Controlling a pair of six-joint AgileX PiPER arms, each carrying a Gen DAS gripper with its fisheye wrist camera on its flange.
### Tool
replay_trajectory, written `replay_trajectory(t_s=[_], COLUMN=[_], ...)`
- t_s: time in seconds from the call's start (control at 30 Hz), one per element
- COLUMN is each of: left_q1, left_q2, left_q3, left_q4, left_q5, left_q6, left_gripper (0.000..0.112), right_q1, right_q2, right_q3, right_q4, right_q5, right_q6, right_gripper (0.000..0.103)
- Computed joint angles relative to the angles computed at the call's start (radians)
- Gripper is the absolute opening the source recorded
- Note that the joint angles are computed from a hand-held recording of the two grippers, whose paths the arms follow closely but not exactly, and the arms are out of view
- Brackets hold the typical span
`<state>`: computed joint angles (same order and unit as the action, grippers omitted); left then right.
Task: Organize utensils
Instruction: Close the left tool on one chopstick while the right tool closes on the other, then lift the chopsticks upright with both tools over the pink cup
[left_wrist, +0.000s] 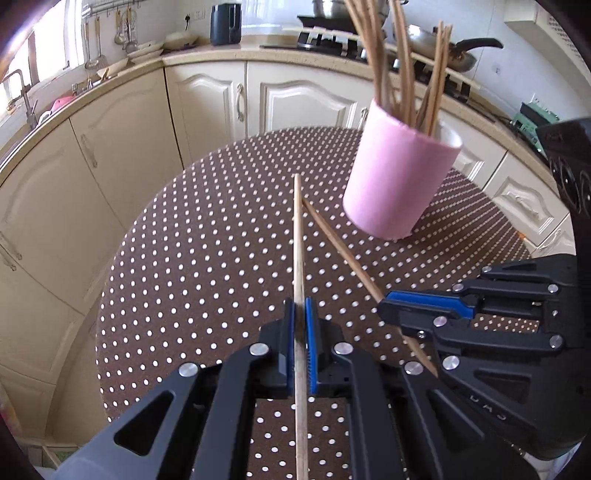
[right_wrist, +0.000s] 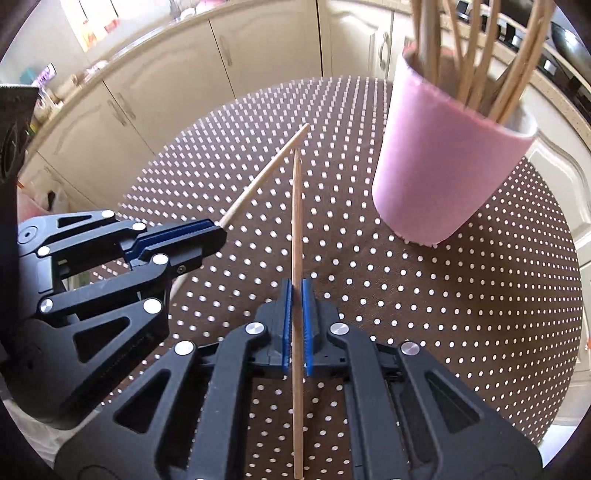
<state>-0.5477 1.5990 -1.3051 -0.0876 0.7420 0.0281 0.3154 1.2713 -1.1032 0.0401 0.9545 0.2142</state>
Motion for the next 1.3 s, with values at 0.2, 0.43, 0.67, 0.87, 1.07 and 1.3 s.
replay_trajectory(t_s=[0.2,0.43,0.67,0.87,1.07,1.3], left_q1=[0.003,-0.003,-0.044,-0.102,-0.106,-0.092], left_q2=[-0.084,-0.164,-0.193,-0.139,-0.067,0.029], left_q3=[0.041,0.073,0.027,-0.094,-0.22,-0.36], left_q4=[-0.042,-0.135,-0.166,-0.093,-0.123,-0.259], left_q5=[-0.058,-0.157,-0.23,-0.247,-0.244,-0.279], left_q6=[0.004,0.059,0.072,0.015,0.048,0.159], left_gripper=[0.006,0.006,0.006,0.006,0.006,0.006], right_q1=[-0.047,-0.179,-0.438,-0.478,-0.574,-0.698], right_q2=[-0.114,-0.246,-0.333,-0.296,-0.259,-0.224], right_q3=[0.02,0.028,0.003,-0.05,-0.091,-0.176], right_q4=[0.076,0.24,0.484,0.549,0.638,0.735], right_q5=[-0.029,-0.051,-0.005,-0.041,-0.072,-0.086], right_q6=[-0.064,-0.204,-0.451,-0.491,-0.566,-0.622], right_gripper=[0.006,0.006,0.006,0.006,0.006,0.006])
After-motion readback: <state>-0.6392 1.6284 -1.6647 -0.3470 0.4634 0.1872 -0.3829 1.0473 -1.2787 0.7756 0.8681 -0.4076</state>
